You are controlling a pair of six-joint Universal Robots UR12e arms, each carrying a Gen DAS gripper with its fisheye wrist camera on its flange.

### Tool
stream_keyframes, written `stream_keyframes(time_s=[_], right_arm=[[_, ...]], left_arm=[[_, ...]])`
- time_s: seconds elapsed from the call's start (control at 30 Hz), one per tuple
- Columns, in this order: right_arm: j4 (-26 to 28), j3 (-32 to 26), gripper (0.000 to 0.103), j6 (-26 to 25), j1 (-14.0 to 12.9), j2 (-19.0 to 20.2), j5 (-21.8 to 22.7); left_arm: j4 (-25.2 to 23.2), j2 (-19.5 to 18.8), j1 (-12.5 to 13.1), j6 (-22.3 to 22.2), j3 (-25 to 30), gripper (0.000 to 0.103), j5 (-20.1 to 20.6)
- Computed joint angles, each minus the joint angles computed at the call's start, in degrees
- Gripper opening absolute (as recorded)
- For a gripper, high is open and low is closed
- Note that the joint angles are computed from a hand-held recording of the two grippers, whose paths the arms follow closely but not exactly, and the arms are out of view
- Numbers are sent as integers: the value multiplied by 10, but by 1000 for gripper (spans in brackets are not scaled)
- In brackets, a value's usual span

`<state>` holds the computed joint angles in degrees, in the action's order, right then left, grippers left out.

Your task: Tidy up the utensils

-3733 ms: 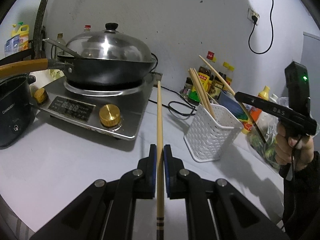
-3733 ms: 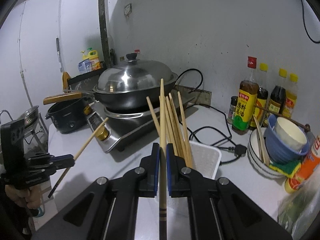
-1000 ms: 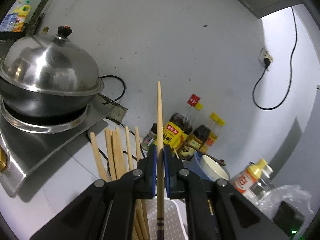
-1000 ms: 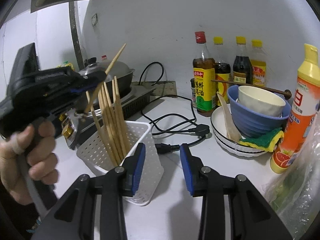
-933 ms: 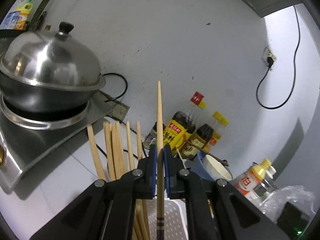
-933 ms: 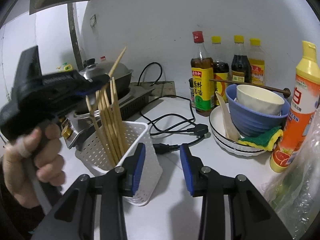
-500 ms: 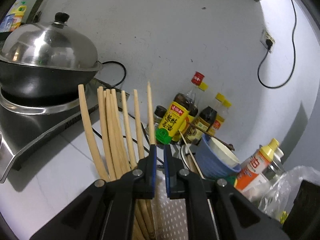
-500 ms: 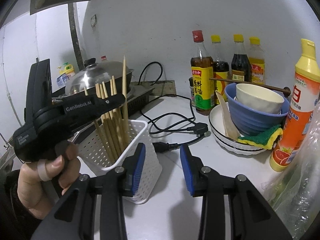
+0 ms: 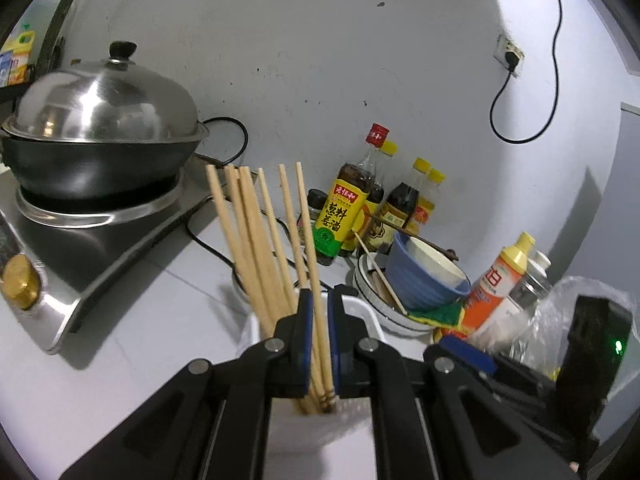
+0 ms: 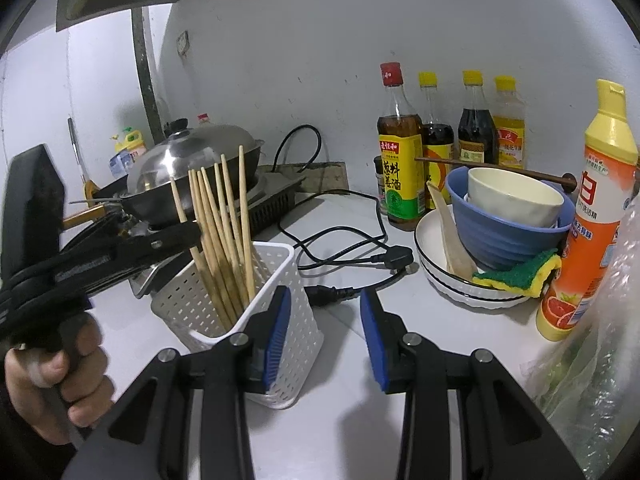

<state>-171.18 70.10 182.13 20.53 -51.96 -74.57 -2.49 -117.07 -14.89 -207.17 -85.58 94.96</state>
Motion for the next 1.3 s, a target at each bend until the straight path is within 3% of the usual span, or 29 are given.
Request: stream_keyframes(time_s=[0.07, 0.17, 0.53, 0.77, 1.03, 1.3], right_arm=[[1, 1, 34, -1, 1, -1, 0], [4, 4, 34, -7, 4, -5, -8], [18, 27, 34, -15, 20, -23, -33], [32, 44, 34, -30, 31, -36, -40], [20, 76, 39, -33, 44, -56, -61], [-12, 113, 53, -32, 57, -84, -86]], left_arm=[[3, 7, 0, 8, -10, 10, 3], [8, 21, -1, 26, -28, 24, 8], [6, 70, 5, 32, -102, 26, 15], [-4, 98, 7, 41, -140, 39, 34], [8, 129, 7, 41, -179, 53, 54], [41, 158, -5, 84, -201, 74, 100]])
